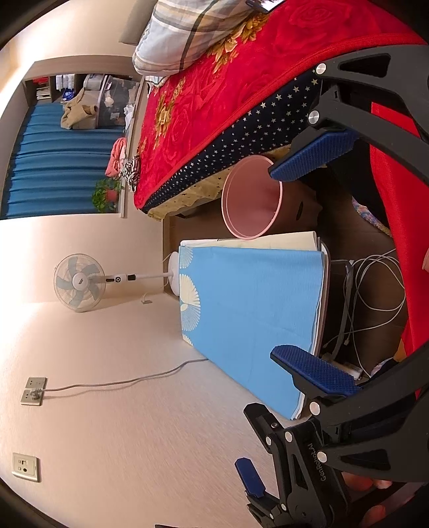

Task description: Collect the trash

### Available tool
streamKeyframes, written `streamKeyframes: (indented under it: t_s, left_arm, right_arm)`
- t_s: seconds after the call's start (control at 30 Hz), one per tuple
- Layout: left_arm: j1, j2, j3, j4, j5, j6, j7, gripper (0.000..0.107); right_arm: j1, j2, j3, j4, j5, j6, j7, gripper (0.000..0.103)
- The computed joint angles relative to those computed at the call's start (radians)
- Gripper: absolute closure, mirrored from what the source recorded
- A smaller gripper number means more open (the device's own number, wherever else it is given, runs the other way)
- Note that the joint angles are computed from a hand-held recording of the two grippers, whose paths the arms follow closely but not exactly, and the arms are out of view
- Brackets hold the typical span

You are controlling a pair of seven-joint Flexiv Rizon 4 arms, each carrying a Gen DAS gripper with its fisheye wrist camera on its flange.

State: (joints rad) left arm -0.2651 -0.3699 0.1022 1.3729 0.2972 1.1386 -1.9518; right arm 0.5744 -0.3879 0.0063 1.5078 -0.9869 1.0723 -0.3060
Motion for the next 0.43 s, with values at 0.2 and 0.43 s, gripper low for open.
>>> streamKeyframes:
  t_s: [0.2, 0.43]
  left_arm:
    - [0.006, 0.001, -0.008, 0.008, -0.009, 0.012, 0.014, 0.012]
    - [0.009, 0.003, -0.011, 0.016, -0.022, 0.016, 0.027, 0.012]
  right_arm:
    - [-0.001, 0.0, 0.001, 0.001, 0.002, 0.001, 0.003, 0.005]
    - [-0.001, -0.002, 0.002, -0.001, 0.01, -0.002, -0.004, 0.005]
